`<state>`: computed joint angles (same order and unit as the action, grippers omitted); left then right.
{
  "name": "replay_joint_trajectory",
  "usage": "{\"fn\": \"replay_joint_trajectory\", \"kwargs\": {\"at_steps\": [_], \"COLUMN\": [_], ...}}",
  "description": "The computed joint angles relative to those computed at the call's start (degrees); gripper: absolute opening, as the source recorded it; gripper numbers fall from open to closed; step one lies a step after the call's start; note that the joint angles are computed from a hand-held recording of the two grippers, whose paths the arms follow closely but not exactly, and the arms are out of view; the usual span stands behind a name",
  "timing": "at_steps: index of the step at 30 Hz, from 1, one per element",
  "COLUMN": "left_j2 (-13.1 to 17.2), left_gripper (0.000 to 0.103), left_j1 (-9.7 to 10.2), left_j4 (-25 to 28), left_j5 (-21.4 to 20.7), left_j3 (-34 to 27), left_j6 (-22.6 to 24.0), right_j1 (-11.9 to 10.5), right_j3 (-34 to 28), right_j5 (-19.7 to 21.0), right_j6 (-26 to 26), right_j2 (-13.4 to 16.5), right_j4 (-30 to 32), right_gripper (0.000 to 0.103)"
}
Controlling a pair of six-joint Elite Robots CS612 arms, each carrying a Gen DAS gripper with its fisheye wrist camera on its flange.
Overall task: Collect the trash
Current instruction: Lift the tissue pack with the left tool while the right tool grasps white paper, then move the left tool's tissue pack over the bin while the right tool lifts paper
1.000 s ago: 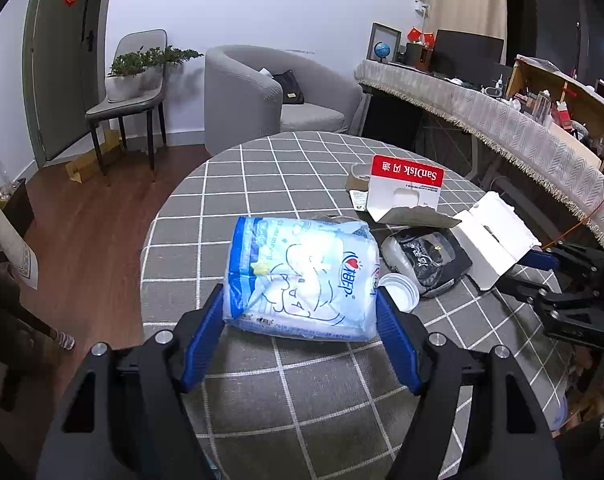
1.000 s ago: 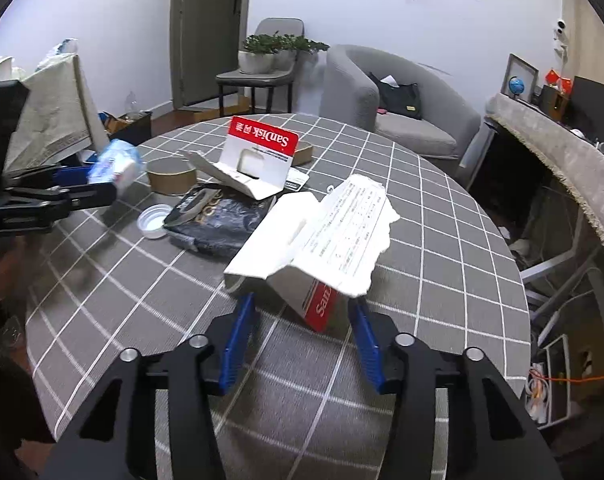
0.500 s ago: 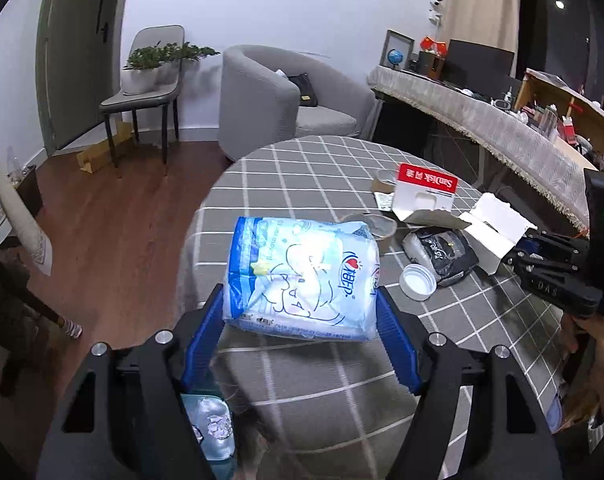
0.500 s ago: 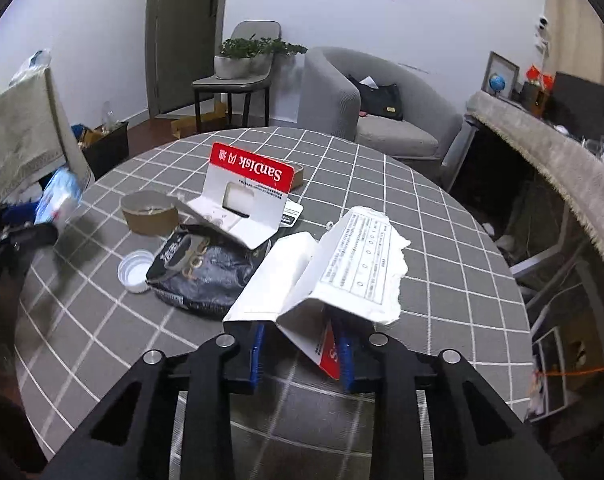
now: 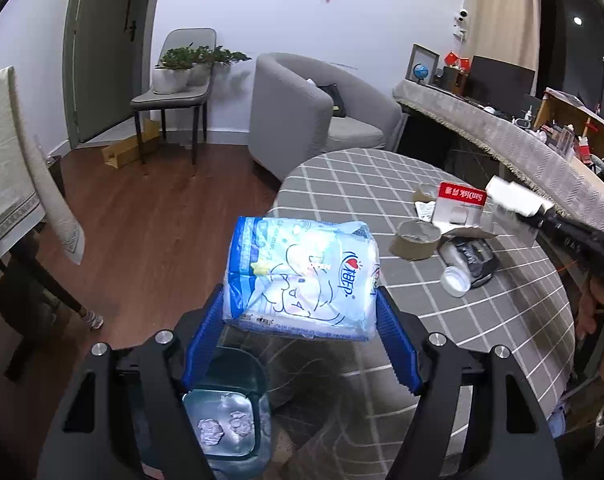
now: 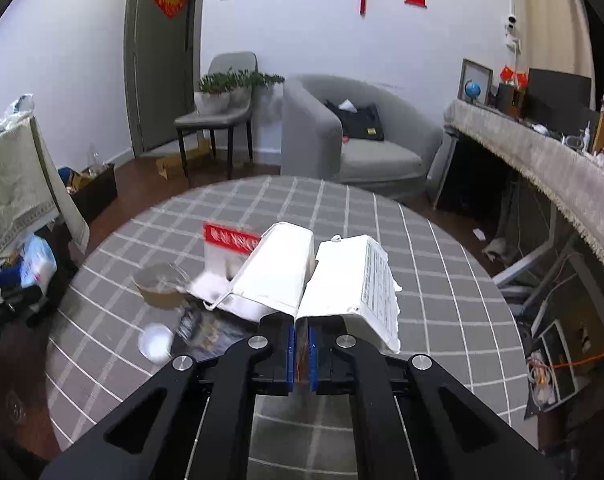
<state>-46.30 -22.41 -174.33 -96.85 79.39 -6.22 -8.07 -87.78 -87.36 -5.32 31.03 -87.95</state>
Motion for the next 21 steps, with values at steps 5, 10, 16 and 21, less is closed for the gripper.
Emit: {"fn": "replay_joint_trajectory", "kwargs": {"at_steps": [5, 10, 16, 21], "left_j2": [-0.40, -0.69, -0.95, -1.32], "left_gripper": [0.075, 0.075, 0.075, 0.075], "left_j1": [0.57, 1.19, 2.20, 2.90], "left_j4": [0.08, 0.19, 0.12, -0.37], "left_j5": [0.34, 0.26, 0.15, -0.07], "left_j3": [0.89, 1.45, 2.00, 2.66], "left_j6": [-0.06, 0.07, -0.28, -0.83], "right_j1": [0.73, 1.71, 2.87, 3.51], "right_j3": [0.34, 1.06, 2.00, 2.10], "right_j5": [0.72, 1.00, -1.20, -3.25], "right_j6": [1.88, 1.43, 1.07, 0.48], "right_j2": [-0.39, -0.87, -1.56, -1.64], "right_j4": [-2.59, -3.51, -1.57, -2.51], "right_gripper": [0.003, 0.000, 0.000, 0.000]}}
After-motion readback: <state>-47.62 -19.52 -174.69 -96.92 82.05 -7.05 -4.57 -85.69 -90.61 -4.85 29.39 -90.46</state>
